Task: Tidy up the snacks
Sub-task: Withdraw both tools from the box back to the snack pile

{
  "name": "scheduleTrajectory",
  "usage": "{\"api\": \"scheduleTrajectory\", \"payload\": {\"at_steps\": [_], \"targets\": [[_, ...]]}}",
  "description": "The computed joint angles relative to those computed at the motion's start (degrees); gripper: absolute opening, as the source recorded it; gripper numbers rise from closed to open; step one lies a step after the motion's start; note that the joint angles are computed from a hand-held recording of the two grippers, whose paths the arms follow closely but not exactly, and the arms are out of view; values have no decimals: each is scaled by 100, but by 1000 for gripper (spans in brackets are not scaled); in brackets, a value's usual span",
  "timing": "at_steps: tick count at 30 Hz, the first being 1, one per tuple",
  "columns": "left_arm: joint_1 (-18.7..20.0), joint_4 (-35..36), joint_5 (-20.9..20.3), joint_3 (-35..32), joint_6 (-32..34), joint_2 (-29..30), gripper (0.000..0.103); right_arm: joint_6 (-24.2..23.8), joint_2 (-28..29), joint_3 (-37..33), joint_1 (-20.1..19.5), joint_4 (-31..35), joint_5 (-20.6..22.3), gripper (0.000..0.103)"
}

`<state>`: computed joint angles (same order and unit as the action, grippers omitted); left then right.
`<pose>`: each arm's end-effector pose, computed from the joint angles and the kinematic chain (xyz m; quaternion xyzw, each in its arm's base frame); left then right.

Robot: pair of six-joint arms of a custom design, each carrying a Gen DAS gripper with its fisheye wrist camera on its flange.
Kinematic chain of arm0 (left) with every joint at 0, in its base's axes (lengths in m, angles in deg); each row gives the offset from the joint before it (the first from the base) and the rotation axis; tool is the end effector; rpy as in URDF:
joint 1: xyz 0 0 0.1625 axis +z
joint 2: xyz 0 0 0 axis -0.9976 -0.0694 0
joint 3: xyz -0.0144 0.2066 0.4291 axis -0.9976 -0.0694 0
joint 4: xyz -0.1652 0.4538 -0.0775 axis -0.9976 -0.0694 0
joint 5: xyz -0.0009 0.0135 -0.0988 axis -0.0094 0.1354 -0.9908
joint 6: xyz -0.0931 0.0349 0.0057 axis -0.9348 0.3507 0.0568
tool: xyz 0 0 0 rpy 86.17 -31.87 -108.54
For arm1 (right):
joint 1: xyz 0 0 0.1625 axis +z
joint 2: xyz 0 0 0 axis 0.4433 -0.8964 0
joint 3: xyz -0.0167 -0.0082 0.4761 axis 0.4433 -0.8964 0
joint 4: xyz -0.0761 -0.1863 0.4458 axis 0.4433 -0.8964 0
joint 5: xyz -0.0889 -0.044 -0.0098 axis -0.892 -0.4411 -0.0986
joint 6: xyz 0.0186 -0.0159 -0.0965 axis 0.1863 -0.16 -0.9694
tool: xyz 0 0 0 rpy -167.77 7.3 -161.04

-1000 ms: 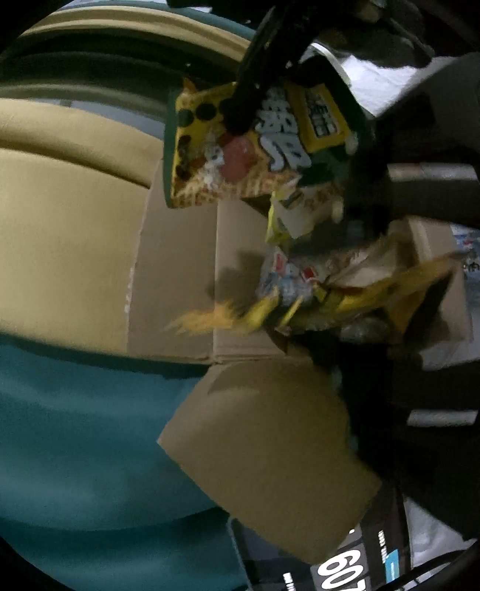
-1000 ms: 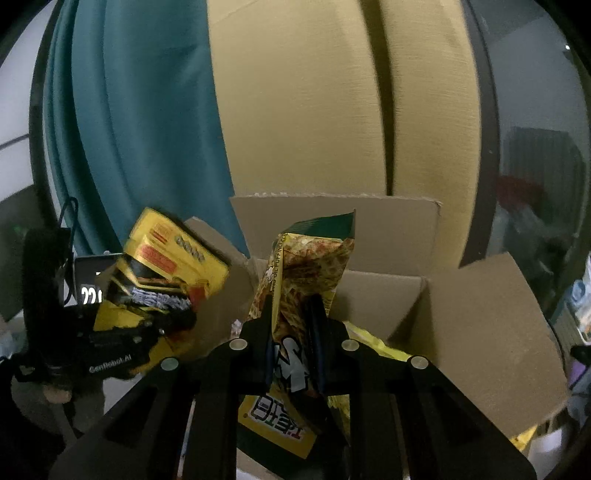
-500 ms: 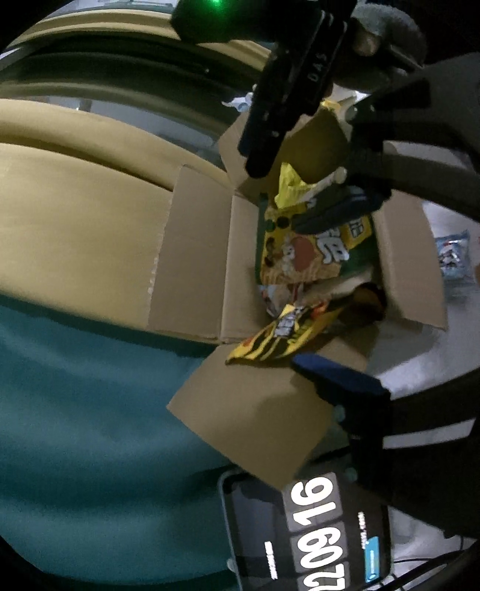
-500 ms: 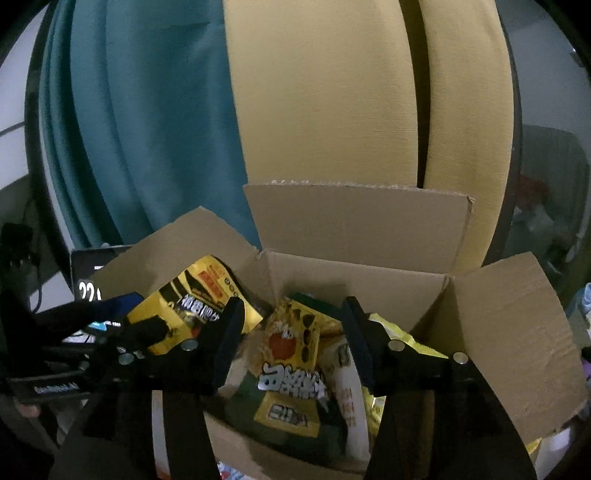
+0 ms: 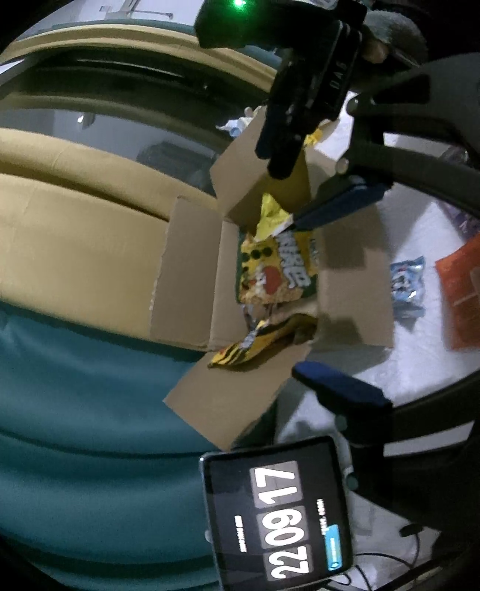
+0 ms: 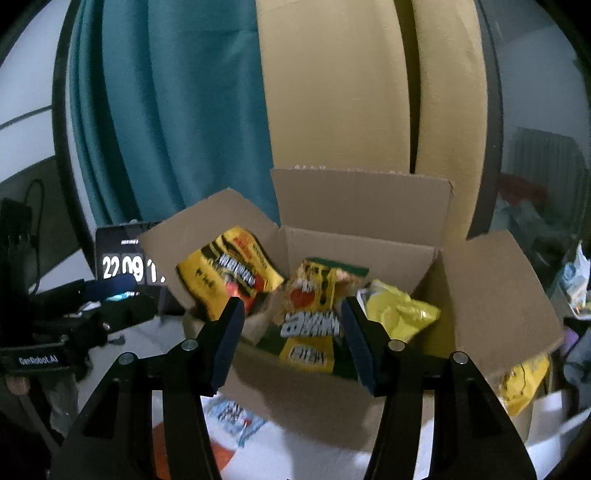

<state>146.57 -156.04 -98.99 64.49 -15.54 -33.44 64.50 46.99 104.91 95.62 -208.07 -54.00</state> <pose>-0.0730 -0.4553 0.3263 0.3663 0.8479 -0.3675 0.1086 0.3535 -0.4386 0.0384 0.2225 -0.8311 0.4351 0.2655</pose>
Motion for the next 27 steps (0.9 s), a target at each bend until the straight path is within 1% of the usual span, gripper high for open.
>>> {"api": "scheduleTrajectory", "payload": {"at_steps": [8, 11, 17, 19, 20, 21, 27], "targets": [[-102, 273, 98, 406, -144, -540, 76, 395, -27, 459, 206, -130, -278, 58], [-79, 384, 76, 526, -225, -729, 76, 516, -35, 594, 281, -151, -366, 58], [-68, 620, 177, 760, -361, -1085, 77, 784, 31, 867, 438, -315, -569, 58], [-71, 734, 234, 833, -469, -1205, 77, 953, 65, 985, 480, -338, -618, 58], [-147, 573, 516, 921, -803, -1204, 77, 1024, 71, 1040, 497, -338, -635, 58], [-157, 617, 558, 962, -897, -1248, 77, 1138, 91, 1105, 512, -320, -658, 58], [-59, 1005, 589, 1192, -1003, -1463, 77, 1855, 296, 1434, 573, -316, -661, 58]]}}
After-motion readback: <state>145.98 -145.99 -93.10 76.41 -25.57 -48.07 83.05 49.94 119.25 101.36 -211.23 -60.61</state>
